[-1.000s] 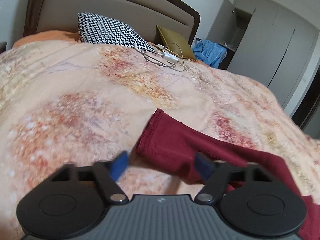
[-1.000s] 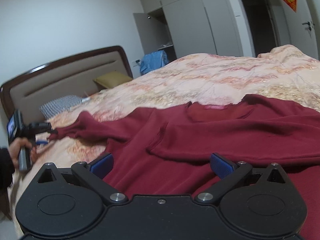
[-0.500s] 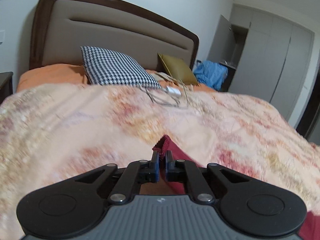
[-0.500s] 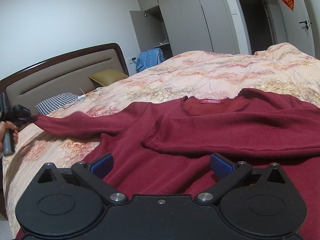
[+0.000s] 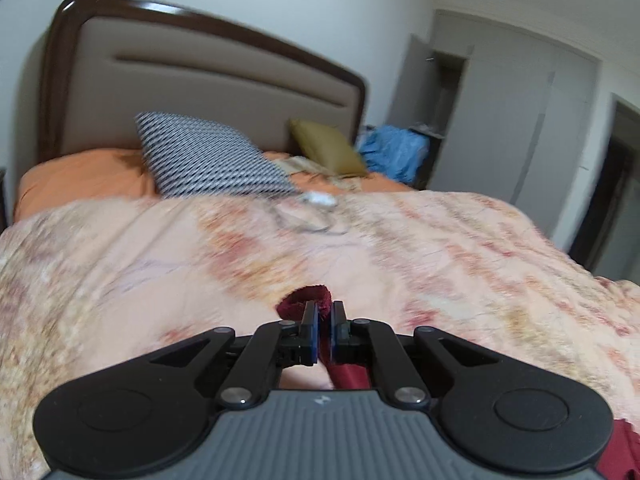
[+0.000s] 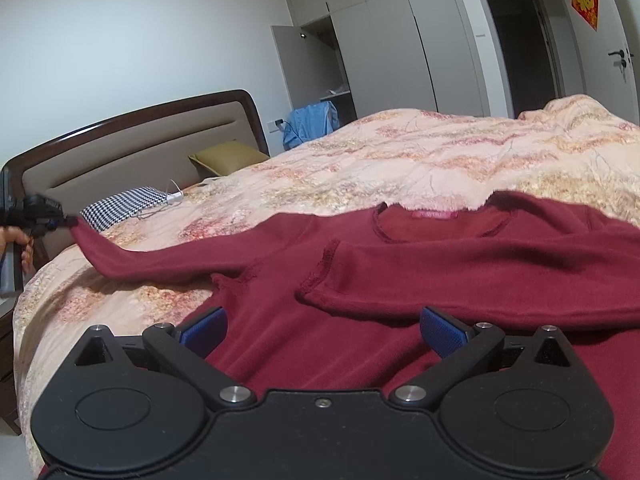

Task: Fold small clothes
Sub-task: 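Grasp the other sleeve cuff with the left gripper and lift it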

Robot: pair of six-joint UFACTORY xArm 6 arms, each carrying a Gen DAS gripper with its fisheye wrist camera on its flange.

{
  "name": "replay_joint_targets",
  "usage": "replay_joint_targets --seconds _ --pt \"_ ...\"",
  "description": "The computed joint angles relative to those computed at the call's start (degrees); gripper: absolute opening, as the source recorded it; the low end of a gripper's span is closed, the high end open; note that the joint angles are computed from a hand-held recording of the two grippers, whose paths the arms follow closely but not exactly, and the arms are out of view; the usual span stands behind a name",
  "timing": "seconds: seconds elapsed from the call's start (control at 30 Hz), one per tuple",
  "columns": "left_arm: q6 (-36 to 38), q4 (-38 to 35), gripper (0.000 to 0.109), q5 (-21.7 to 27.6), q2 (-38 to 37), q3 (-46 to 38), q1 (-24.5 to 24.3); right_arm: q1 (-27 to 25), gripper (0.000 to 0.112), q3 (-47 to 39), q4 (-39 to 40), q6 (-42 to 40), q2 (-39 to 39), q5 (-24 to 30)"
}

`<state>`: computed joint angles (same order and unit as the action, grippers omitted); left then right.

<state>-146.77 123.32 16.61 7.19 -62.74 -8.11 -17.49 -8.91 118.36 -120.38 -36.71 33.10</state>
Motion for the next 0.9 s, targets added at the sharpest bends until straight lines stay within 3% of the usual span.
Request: replay_joint_targets --seconds 0.17,0.4,0.7,0.9 --pt "4.6 1.2 0.006 -1.2 -3.0 -2.9 -6.2 -3.7 0.102 0.8 -4.0 2.7 -3.2 2.6" --pt "20.6 -9.8 0.006 -3.4 -0.5 -11.7 -16.4 -13.2 0.102 0.7 -11.5 7.1 -5.8 8.2" --pt "35.7 -25.1 0.006 -6.0 12.9 -27.8 -27.3 -32.4 0.102 -0.3 -21.0 8.4 -5.2 18.9" --pt "46.4 -35.5 0.006 -7.5 25.1 -37.8 -33.1 -41.9 0.102 -1.9 -24.9 6.1 -0.8 22.9"
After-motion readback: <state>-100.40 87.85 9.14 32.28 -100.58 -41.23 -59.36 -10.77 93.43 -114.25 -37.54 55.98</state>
